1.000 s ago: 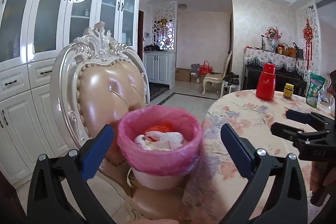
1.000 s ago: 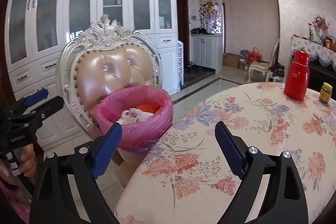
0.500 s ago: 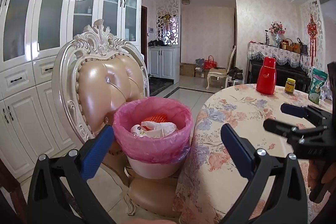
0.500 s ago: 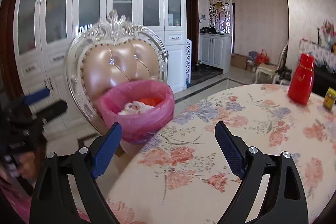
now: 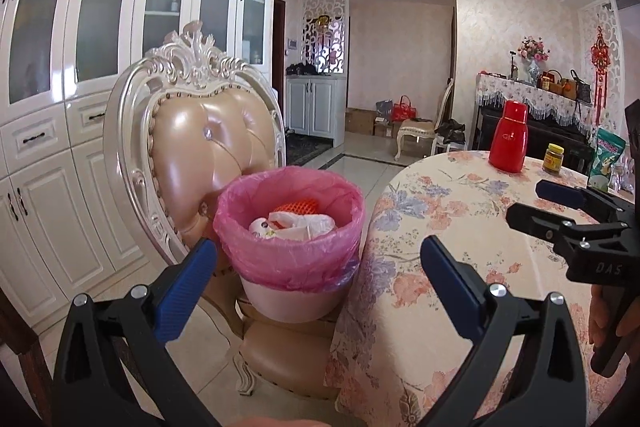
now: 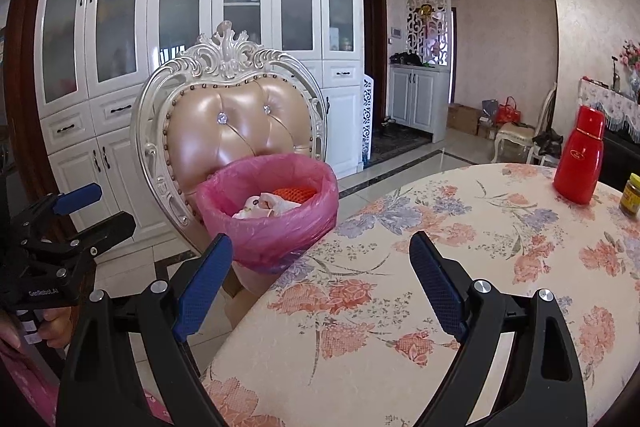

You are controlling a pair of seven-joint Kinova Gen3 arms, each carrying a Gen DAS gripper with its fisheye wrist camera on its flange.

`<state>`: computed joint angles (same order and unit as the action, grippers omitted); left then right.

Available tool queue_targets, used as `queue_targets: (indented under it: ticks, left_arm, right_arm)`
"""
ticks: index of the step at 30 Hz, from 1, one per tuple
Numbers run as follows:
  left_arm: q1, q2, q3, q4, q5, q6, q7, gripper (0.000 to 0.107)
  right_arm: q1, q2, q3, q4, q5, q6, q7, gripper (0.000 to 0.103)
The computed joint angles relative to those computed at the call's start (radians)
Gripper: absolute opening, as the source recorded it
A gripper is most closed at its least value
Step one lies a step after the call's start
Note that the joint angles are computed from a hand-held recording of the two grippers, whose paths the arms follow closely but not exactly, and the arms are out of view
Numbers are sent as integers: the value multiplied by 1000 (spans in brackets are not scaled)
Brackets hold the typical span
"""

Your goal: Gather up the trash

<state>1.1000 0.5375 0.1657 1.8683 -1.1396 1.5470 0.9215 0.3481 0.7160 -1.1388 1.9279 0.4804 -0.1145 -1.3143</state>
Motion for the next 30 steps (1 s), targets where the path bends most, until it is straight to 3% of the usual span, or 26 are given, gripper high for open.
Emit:
queue_targets:
  ticks: [30]
  left_arm:
    - [-9, -16, 7, 26, 50, -45, 45, 99]
  right_arm:
    - [-73, -22, 31, 13, -58, 18, 98, 85]
